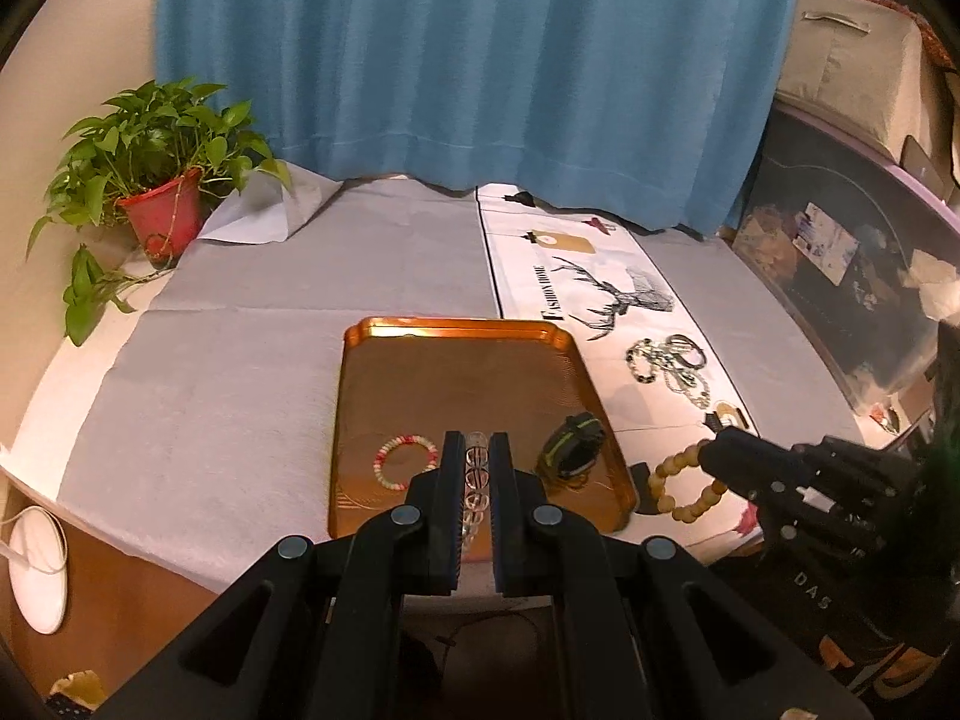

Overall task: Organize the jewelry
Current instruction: 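Lower the silver bracelet onto the tray with the left tool while the right tool places the beige bracelet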

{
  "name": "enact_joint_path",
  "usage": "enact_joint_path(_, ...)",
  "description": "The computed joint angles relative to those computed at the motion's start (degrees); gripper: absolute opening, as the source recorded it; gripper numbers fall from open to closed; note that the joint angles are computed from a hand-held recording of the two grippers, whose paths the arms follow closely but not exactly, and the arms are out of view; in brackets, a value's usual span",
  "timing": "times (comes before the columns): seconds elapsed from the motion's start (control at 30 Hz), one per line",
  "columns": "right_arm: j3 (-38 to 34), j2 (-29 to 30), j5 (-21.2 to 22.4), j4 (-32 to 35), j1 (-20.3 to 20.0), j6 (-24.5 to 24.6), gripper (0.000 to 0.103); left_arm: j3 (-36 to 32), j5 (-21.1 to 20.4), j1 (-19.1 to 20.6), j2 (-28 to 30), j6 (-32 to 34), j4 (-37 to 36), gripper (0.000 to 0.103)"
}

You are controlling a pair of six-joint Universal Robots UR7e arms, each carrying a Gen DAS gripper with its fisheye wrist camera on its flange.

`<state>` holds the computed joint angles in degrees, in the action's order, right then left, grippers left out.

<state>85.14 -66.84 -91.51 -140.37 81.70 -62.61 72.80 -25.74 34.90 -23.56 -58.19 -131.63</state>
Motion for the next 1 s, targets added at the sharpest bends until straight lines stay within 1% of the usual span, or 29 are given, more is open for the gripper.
enact_joint_path(0.07,-0.76,0.80,-0.03,-0.04,0.42,-0.08,0.013,-0.18,0.32,0.38,0.01,0.40,-0.10,0.005)
enact_joint_path(0.3,-4.87,5.40,-0.22,-0.72,2.32,0.45,0.013,-1.63,1.01,2.42,0.30,5.32,-3.40,0.005)
enact_joint_path(0.53,-10.22,10.89,-0.97,-1.32,3.74,1.33,0.013,-5.89,1.68,5.11,2.19,11.65,-6.69,0.005)
enact_joint_path(0.73,-14.90,15.72,-1.03,-1.31,4.07,2.01,0.013,-9.75,0.19,7.93,4.16,16.02,-9.15,0.005)
enact_joint_path(0.93,-17.67,19.69,-3.86,-1.48,3.65,2.09,0.013,-13.56,-1.94,10.71,6.36,16.67,-6.60,0.005)
enact_joint_path(1.0,-18.70,20.83,-4.38,-1.44,3.45,2.38,0.014,-14.13,-2.36,11.34,6.97,17.41,-6.94,0.006)
